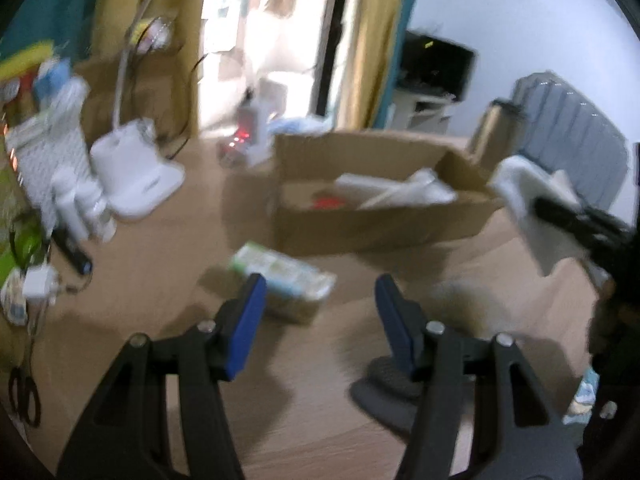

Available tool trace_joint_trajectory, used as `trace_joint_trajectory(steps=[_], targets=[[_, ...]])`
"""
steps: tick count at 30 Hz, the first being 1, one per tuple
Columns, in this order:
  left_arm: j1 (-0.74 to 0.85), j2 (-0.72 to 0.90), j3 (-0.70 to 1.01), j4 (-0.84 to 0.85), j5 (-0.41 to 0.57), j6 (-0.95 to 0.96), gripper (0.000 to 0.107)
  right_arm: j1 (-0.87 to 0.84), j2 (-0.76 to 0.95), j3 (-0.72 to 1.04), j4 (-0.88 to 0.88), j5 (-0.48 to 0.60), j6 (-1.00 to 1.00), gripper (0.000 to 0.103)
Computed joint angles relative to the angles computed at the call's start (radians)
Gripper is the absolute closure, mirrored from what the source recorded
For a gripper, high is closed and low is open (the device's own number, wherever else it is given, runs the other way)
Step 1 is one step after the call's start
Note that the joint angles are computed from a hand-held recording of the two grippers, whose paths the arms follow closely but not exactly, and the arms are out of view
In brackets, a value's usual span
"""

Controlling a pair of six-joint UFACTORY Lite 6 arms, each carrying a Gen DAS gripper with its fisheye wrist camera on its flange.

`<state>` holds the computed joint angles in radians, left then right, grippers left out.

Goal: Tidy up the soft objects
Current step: 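Lift the paper towel and tissue pack and carry both toward the cardboard box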

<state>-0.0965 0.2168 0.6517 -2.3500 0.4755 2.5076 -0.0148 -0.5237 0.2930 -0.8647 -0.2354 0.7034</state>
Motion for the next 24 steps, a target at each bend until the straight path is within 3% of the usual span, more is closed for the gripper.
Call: trace_joint_trajectory(steps=[2,5,8,24], targets=[[0.020,0.025,0.005,-0.024,0.019,0.013,0.046,0.010,0.012,0.000,0.026,-0.003,-0.024,0.091],[0.040,0.028,0.003,-0.032,0.052,0.036,0.033,0.018,0.010,-0.004,0.038,-0.002,-0.035,0.091],[0.066,0.054,0.025,0.052,0.080,0.006,0.028,0.021,0.008,-0.007,0.067,-0.002,-0.057,0.091],[0.004,0.246,0.236,0.074,-0.037,0.070,0.027,-0.020,0.079,0.019,0.064,-0.046,-0.075,0.091]])
